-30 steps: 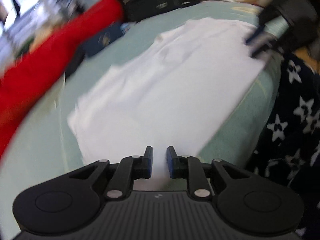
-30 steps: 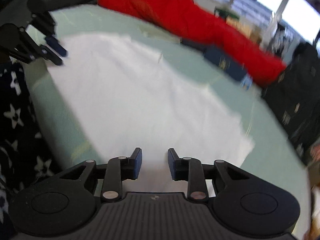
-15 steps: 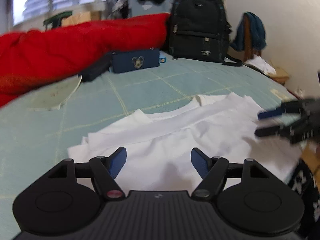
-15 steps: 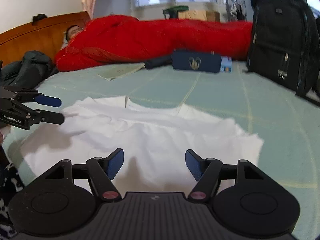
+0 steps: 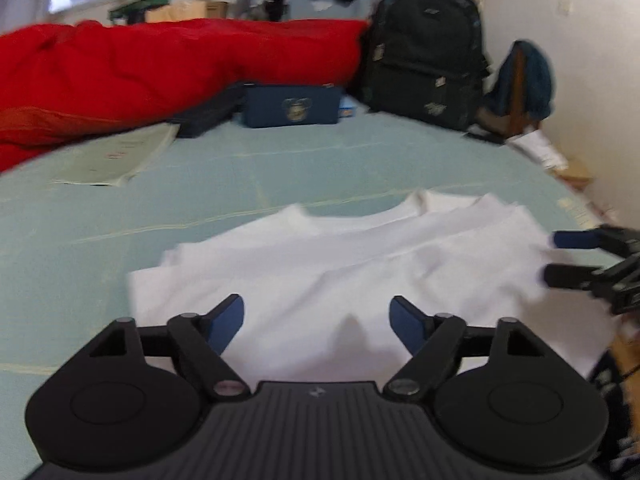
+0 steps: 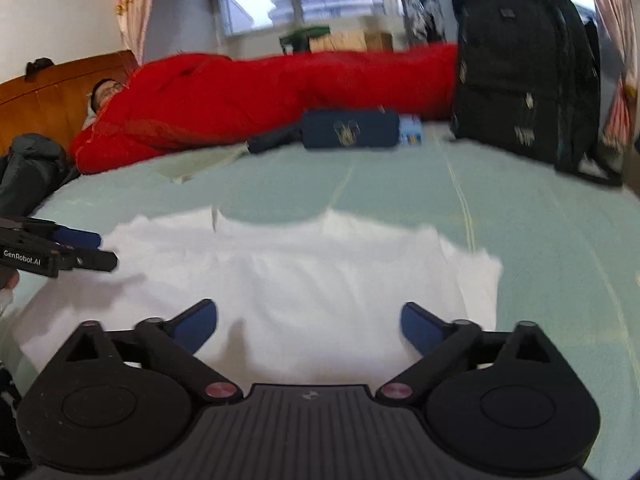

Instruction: Fold clothes

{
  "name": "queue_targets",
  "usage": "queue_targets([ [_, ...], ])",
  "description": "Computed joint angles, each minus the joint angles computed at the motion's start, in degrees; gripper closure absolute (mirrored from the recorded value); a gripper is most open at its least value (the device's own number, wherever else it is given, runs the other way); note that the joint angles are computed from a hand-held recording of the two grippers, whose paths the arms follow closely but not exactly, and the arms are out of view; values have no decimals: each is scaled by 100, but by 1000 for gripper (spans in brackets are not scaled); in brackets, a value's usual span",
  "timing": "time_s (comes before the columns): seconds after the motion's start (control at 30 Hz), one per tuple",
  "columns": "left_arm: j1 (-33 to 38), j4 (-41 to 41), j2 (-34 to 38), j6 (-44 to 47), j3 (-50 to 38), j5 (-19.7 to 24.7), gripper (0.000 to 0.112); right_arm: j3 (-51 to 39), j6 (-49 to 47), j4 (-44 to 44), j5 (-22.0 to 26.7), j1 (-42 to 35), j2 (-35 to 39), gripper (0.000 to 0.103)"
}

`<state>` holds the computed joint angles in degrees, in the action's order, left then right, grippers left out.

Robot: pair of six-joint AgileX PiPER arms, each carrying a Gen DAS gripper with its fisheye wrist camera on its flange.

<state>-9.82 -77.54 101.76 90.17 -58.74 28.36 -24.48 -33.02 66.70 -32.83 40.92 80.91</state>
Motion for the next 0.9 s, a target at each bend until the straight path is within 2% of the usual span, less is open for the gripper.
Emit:
queue_targets([
  [0.07,-93,-15,194,-158,-124,-180,30,-156,88,-195,168,-196,213,0],
  [0.13,-258,126,380,-613,-170,-751,32,-264,96,-111,264,-342,468,0],
  [0.2,-163,-383,489,-302,-113,-691,32,-178,445,-308,265,-449,620,0],
  [0.27,-138,-723,413,-59,-12,-687,32,103,1116,-911,27,-423,618,0],
  [0.37,-275,-1318,218,273,119,-1022,32,222,1345,-1152,4,-455,571,0],
  [0.43,-199,-1435,205,374,117,-731,29,226,1345,-1121,-61,-409,610,0],
  [0.47,-103,-1186,267,166,51,-464,28,220,1329,-1085,-101,-376,637,0],
  [0.5,-72,-1064,327,28,5,-392,27,220,1322,-1049,-153,-330,676,0],
  [0.53,-106,-1046,392,-60,-15,-549,27,212,1294,-1005,-198,-287,716,0],
  [0.63,-348,-1220,474,-392,-41,-1591,34,197,1166,-883,-123,-285,641,0],
  [0.67,-318,-1160,465,-591,-60,-1640,34,188,1086,-780,-39,-305,559,0],
  [0.73,-187,-898,361,-914,-76,-1353,33,175,938,-544,112,-340,338,0],
  [0.83,-214,-1307,194,-47,19,-1137,29,108,792,-533,190,-455,46,0],
  [0.9,-142,-1314,233,239,0,-588,26,43,958,-835,327,-621,-59,0],
])
